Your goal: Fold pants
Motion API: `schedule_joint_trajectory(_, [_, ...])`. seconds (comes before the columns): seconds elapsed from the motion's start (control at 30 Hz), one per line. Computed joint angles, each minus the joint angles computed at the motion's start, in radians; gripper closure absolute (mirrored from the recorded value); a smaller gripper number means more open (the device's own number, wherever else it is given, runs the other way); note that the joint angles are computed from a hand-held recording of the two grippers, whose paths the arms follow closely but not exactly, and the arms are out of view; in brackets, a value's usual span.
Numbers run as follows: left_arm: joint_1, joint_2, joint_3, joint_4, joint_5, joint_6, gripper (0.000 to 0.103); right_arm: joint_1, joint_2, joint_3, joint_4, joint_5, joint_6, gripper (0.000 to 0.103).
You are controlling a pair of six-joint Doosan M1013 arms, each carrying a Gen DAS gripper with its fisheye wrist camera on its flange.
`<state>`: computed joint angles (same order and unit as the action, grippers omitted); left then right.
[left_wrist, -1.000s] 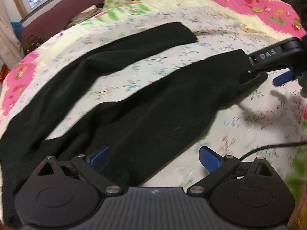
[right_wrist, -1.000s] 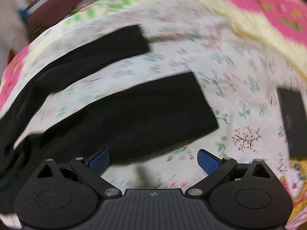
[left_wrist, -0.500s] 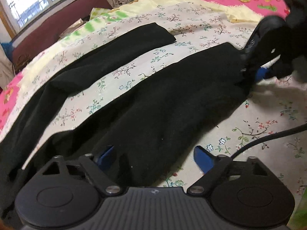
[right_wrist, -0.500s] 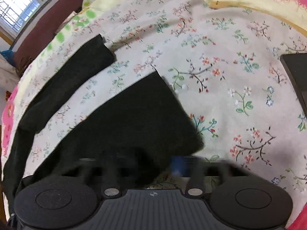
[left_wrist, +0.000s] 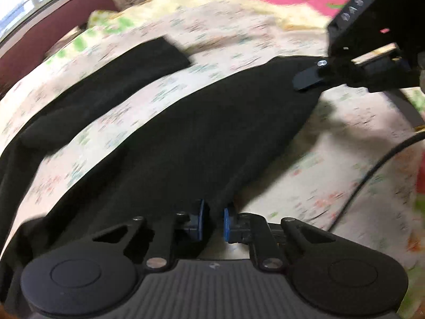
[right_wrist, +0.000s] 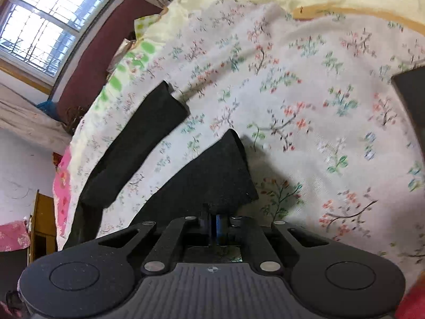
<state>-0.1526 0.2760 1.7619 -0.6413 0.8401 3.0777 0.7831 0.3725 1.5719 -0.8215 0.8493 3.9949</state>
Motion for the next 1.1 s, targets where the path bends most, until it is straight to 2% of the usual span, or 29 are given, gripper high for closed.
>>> schedule_joint_trajectory(0.13, [-0.02,-0.015,0.009,-0.057,0.076,0.052,0.079,0.007,-0.014,-0.011,0.051,0.042,-0.095,0.103])
schedule_joint_trajectory(0.27, [-0.046,0.005,-0.001,-0.03,0.131,-0.018,0.079,-0.018,-0.015,0.03,0.151,0.026,-0.096,0.103])
schedule_joint_trajectory(0.33, [-0.065,0.019,-0.003,0.014,0.12,-0.072,0.079,-0.033,-0.002,0.031,0.225,0.035,-0.139,0.103])
schedule_joint_trajectory(0.37, [-0.067,0.021,-0.002,0.025,0.111,-0.083,0.079,-0.044,0.002,0.035,0.281,0.011,-0.175,0.103])
schedule_joint_trajectory(0.4, [-0.061,0.022,-0.007,0.027,0.116,-0.09,0.079,-0.044,0.006,0.027,0.298,0.023,-0.191,0.103])
schedule_joint_trajectory(0.47, [-0.031,0.027,-0.031,0.001,0.163,-0.105,0.073,-0.038,0.024,-0.024,0.309,0.111,-0.284,0.103])
schedule_joint_trajectory(0.53, [0.011,0.021,-0.048,-0.029,0.184,-0.106,0.073,-0.027,0.048,-0.097,0.289,0.246,-0.387,0.102])
schedule_joint_trajectory(0.57, [0.04,0.016,-0.051,-0.05,0.183,-0.092,0.073,-0.024,0.06,-0.131,0.281,0.315,-0.432,0.087])
schedule_joint_trajectory(0.63, [0.101,0.015,-0.07,-0.061,0.198,-0.082,0.073,-0.008,0.102,-0.224,0.239,0.51,-0.547,0.086])
schedule_joint_trajectory(0.67, [0.127,0.023,-0.086,-0.05,0.206,-0.093,0.073,0.001,0.119,-0.261,0.217,0.575,-0.597,0.085])
schedule_joint_trajectory(0.7, [0.154,0.029,-0.102,-0.033,0.209,-0.105,0.073,0.008,0.129,-0.287,0.206,0.607,-0.631,0.085])
schedule_joint_trajectory(0.73, [0.181,0.037,-0.116,-0.013,0.204,-0.119,0.073,0.017,0.138,-0.312,0.194,0.607,-0.673,0.085])
schedule_joint_trajectory(0.8, [0.236,0.059,-0.156,0.046,0.202,-0.166,0.073,0.031,0.167,-0.372,0.207,0.528,-0.784,0.084])
schedule_joint_trajectory(0.9, [0.307,0.104,-0.225,0.159,0.198,-0.278,0.072,0.035,0.25,-0.486,0.33,0.312,-0.983,0.085])
schedule_joint_trajectory(0.93, [0.325,0.121,-0.249,0.191,0.192,-0.312,0.072,0.036,0.292,-0.541,0.374,0.268,-1.083,0.086])
schedule_joint_trajectory(1.03, [0.384,0.171,-0.326,0.256,0.171,-0.386,0.072,0.04,0.439,-0.751,0.501,0.207,-1.443,0.088])
schedule_joint_trajectory(1.07, [0.401,0.184,-0.346,0.265,0.158,-0.393,0.072,0.04,0.49,-0.833,0.536,0.225,-1.551,0.093])
schedule_joint_trajectory(1.1, [0.416,0.196,-0.364,0.273,0.144,-0.395,0.072,0.037,0.534,-0.907,0.571,0.25,-1.645,0.093])
